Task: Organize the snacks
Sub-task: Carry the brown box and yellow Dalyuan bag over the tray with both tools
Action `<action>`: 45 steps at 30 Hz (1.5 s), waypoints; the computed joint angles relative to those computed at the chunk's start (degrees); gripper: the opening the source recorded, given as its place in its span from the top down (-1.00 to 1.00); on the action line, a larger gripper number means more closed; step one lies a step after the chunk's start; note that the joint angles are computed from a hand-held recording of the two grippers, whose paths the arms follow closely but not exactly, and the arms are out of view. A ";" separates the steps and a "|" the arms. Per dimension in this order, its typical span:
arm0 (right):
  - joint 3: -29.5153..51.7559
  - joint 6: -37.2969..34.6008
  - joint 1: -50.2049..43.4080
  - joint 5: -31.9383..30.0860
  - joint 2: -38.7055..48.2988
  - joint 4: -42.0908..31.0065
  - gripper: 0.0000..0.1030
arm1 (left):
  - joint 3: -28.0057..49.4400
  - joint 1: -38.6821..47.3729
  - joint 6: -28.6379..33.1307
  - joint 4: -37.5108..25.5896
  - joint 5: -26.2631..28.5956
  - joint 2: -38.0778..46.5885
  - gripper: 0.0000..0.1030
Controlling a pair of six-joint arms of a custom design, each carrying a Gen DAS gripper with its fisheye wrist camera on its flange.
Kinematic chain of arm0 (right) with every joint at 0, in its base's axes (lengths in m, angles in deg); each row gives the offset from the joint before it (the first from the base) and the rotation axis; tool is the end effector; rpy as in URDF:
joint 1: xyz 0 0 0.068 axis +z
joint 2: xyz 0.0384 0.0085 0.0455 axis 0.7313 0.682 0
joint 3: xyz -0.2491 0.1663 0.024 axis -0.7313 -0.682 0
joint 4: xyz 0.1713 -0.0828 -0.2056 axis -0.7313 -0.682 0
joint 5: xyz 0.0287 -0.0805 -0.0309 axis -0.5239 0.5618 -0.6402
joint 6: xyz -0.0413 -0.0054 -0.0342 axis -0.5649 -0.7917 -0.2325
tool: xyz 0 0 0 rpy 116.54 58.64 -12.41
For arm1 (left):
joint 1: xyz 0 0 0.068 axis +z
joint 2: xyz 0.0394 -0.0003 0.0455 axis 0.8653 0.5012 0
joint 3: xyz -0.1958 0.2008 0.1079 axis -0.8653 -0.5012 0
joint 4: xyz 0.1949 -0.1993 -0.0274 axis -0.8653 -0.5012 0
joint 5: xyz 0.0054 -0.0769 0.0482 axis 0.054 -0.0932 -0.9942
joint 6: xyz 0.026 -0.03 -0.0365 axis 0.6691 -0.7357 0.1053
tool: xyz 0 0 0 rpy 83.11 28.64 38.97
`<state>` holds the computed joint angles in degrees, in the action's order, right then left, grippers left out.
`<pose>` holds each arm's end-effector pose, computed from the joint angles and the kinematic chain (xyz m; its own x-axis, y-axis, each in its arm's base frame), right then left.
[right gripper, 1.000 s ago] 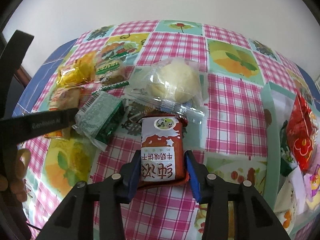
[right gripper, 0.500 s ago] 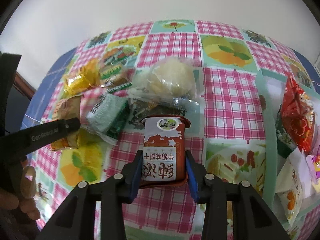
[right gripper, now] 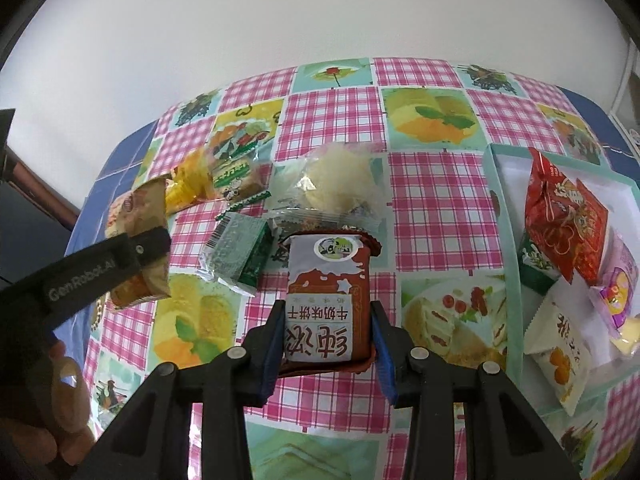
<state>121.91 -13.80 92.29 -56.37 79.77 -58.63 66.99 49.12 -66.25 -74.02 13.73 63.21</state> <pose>0.2209 0.2092 0.2719 -0.8302 0.3855 -0.4027 0.3096 0.9195 0.2421 0.3074 -0.0596 0.2967 -0.8945 0.1039 -0.4349 0.1409 0.9886 -0.0537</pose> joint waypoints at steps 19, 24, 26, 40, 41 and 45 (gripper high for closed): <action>-7.22 -2.52 -10.28 0.92 -11.60 -3.28 0.18 | -0.04 -10.30 -4.63 -0.63 -2.20 0.47 0.28; -10.78 -4.55 -15.87 -0.13 -14.80 -2.56 0.18 | 0.66 -14.02 -6.10 -0.26 -1.98 1.56 0.28; -11.83 -5.01 -18.06 0.15 -16.22 -3.29 0.18 | 1.01 -15.85 -6.67 0.05 -1.96 1.96 0.28; -20.44 -12.91 -37.51 -3.60 -27.94 -5.40 0.18 | 5.25 -33.00 -8.33 4.62 -4.46 7.43 0.28; -20.94 -14.14 -39.29 -4.12 -28.48 -5.30 0.18 | 5.55 -33.98 -8.20 5.15 -4.56 8.04 0.28; -22.10 -17.67 -45.38 -5.82 -30.36 -5.62 0.18 | 6.32 -37.22 -7.91 6.89 -4.84 10.63 0.28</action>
